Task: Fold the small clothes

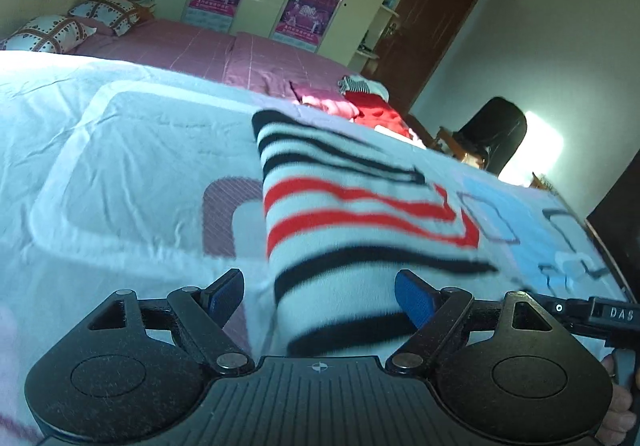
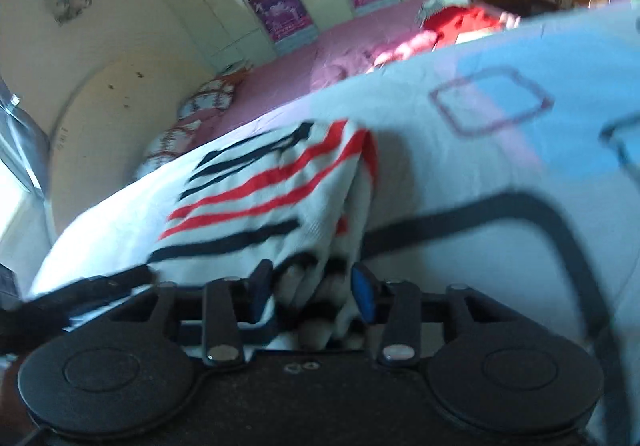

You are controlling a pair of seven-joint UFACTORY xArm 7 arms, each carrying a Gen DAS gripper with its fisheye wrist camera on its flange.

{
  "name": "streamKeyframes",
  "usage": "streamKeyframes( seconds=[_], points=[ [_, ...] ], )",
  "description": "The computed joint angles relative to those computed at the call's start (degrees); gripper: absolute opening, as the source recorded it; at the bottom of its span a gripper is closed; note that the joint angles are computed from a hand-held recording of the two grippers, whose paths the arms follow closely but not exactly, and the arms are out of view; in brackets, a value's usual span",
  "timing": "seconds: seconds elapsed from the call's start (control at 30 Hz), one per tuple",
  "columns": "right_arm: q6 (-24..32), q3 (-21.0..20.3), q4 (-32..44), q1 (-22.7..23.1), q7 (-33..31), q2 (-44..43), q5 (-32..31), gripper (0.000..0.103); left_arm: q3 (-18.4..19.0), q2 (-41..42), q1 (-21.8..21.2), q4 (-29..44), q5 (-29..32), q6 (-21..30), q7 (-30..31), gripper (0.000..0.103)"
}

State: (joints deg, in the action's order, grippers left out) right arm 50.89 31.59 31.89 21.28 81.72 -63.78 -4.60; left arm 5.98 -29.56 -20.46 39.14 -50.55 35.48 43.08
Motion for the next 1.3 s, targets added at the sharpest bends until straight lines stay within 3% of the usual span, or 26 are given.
streamKeyframes(
  seconds=[0.07, 0.2, 0.3, 0.37, 0.53, 0.6, 0.67, 0.7, 0.77, 0.83, 0.9, 0.93, 1.0, 1.1, 1.3],
  points=[
    [-1.1, 1.4, -1.6, 0.2, 2.9, -0.9, 1.1, 0.019, -0.1, -0.9, 0.9, -1.4, 1.5, 1.0, -0.9, 0.083],
    [-13.3, 4.2, -10.6, 0.6, 16.7, -11.4, 3.6, 0.016, 0.1, -2.3, 1.6, -2.7, 2.4, 0.5, -1.2, 0.083],
    [-10.0, 4.3, -11.9, 3.3, 17.2, -9.7, 3.8, 0.013, 0.9, -2.7, 1.2, -3.9, 3.3, 0.4, 0.1, 0.083],
    [-12.9, 5.4, -16.1, 5.3, 21.6, -13.4, 3.8, 0.013, 2.1, -2.9, 0.6, -4.8, 1.6, 0.5, 1.0, 0.083],
    [-12.5, 4.8, -15.1, 6.1, 22.9, -11.8, 0.9, 0.016, 2.4, -3.9, 1.5, -5.4, 1.6, 1.1, 1.9, 0.083],
    [-9.6, 2.9, -12.7, 6.1, 21.4, -10.6, -0.1, 0.026, 1.4, -4.6, 2.1, -5.0, 2.6, 0.1, 1.1, 0.083],
    [-1.7, 4.5, -5.2, 1.3, 14.7, -7.5, -2.2, 0.056, 2.0, -4.3, 0.3, -3.8, 1.3, -1.8, 2.9, 0.083],
    [0.0, 4.8, -2.7, -0.6, 12.4, -5.9, -4.3, 0.059, 2.4, -3.5, -0.7, -2.6, 0.5, -1.8, 3.6, 0.083],
    [-3.5, 1.7, -2.3, -0.2, 10.9, -2.6, -7.8, 0.059, 2.0, -0.7, -1.5, -0.1, -0.1, -2.1, 3.4, 0.083],
    [-6.8, -0.3, -3.0, -1.5, 8.1, -0.6, -6.0, 0.059, 2.3, 2.4, -2.2, 2.5, -1.9, -0.3, 3.4, 0.083],
    [-6.7, -2.3, -3.3, -1.2, 4.5, 2.8, -4.5, 0.047, 1.4, 5.6, -0.9, 4.2, -1.4, 1.9, 1.7, 0.083],
    [-5.0, -2.6, -3.6, -1.2, 3.1, 4.1, -3.4, 0.052, 1.3, 6.6, -0.1, 4.6, -1.7, 3.6, 1.1, 0.084],
    [-7.9, -3.2, -7.7, -0.1, 6.2, 0.8, -2.2, 0.051, 0.5, 7.0, 1.5, 4.2, -2.7, 4.6, 0.0, 0.092],
    [-6.9, -3.6, -6.6, 0.4, 5.1, 1.3, -1.9, 0.052, -0.9, 5.9, 3.1, 3.4, -2.6, 4.8, 0.2, 0.092],
    [-11.2, -6.1, -11.1, 2.3, 5.6, -3.2, 1.2, 0.060, -1.7, 6.2, 4.1, 3.9, -2.0, 5.2, 0.2, 0.092]
  ],
)
